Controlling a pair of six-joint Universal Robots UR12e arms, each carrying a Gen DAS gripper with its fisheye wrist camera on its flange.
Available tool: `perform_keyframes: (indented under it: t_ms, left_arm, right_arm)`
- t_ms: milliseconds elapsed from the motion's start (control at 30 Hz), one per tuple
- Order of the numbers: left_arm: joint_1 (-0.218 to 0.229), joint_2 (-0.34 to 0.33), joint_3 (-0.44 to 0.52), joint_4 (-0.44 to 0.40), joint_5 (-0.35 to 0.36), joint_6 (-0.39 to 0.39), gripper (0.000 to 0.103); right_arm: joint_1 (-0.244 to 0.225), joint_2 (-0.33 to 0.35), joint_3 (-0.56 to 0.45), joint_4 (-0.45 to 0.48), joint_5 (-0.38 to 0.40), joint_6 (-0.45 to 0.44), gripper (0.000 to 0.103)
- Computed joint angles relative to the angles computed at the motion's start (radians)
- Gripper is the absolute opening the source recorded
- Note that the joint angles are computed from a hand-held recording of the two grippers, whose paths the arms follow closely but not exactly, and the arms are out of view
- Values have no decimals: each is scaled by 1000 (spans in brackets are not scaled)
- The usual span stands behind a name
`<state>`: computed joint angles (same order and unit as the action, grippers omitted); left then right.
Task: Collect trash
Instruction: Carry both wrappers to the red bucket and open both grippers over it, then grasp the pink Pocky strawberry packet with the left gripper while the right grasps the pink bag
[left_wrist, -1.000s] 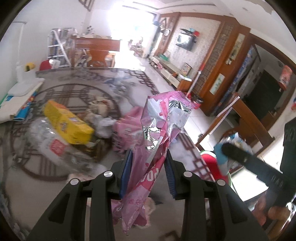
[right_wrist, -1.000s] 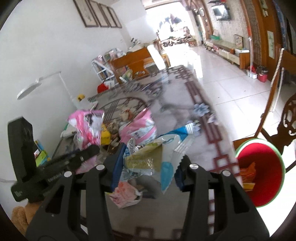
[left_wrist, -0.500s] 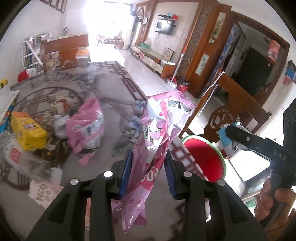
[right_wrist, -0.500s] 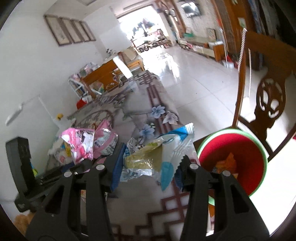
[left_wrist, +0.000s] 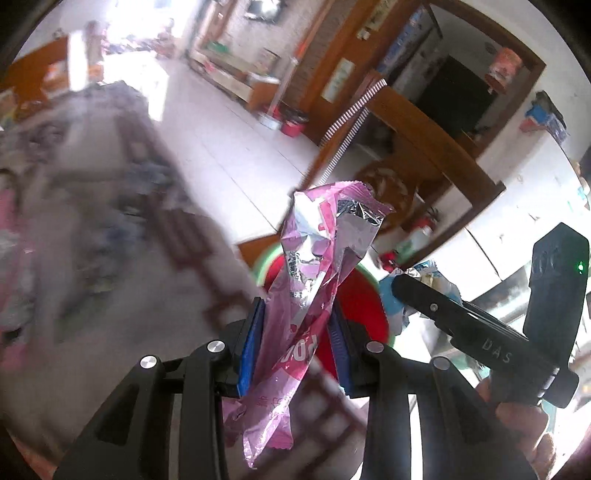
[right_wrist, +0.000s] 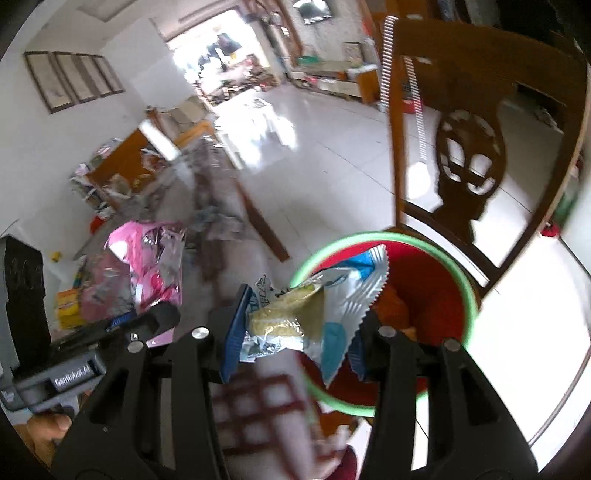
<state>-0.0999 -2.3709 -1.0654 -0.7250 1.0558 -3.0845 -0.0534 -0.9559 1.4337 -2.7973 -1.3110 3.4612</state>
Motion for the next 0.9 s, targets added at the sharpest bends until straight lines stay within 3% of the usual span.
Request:
perform_keyframes:
  t_ms: [133,333,400,433,467,533,900]
  left_arm:
    - [-22,-50,80,-94,4,53,32]
    - [-37,-87,143,-162,-4,84,34]
    - [-37,-90,150,-173,2,87,52]
    - [-37,-89,145,-158,0,78,70]
    - [-36,-87,137,-131,-8,63,76]
    - [-31,-76,112,-91,-14,45,76]
    - [0,20,-30,36,23,-13,76]
  right_arm:
    - [-19,8,5,-2,-1,46,45]
    - [-20,22,-7,6,-15,47,48]
    - [-17,24,-13,20,-29,42,58]
    - [-15,26,-16,30,-44,45,63]
    - [-14,27,-17,33,-54,53,64]
    - [-15,29,-17,37,-62,69,75]
    - [0,4,-17,41,-84,61,78]
